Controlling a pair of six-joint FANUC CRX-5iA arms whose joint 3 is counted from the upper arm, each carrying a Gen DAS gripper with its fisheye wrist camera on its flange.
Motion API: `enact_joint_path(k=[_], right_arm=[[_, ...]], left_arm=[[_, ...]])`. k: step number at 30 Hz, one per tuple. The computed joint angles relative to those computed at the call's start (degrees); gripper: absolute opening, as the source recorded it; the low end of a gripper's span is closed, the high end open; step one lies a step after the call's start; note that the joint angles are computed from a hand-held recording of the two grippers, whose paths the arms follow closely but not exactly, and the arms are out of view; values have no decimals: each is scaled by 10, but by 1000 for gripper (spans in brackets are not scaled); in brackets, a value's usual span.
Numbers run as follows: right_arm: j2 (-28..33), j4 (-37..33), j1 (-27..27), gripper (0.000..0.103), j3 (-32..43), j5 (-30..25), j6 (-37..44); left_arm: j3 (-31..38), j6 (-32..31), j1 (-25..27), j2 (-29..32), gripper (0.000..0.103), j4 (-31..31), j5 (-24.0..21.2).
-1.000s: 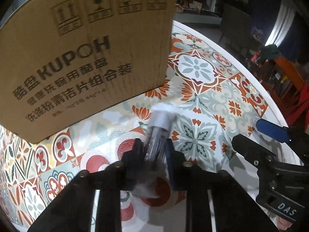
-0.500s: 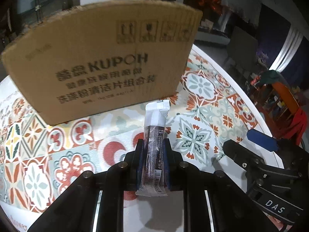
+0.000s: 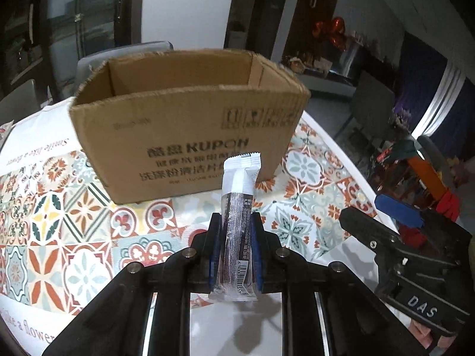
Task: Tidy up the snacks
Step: 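Carry the tube packet over the box with the left tool and release it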
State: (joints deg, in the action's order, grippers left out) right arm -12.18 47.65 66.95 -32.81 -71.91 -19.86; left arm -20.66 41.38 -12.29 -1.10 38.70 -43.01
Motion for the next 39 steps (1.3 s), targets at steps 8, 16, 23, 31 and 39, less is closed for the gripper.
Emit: enact_joint_path(k=[8,16,23,31,39], right_arm=[[3,33,-11,64,24,-7,29],[9,43,-42,64,61,10,98],[17,33,-83,64,111,38,185],[63,-54,-147,63,207,41,327],[105,-124,-195,63,273,36,396]], left_arm=[[13,-4,9,-19,19,5,9],[58,9,15,-15,19,-10,-4],[141,40,9,20,19,-56,-29],[246,87,6,74,19,-113,-85],[346,137,-1,141,19,-162,-133]])
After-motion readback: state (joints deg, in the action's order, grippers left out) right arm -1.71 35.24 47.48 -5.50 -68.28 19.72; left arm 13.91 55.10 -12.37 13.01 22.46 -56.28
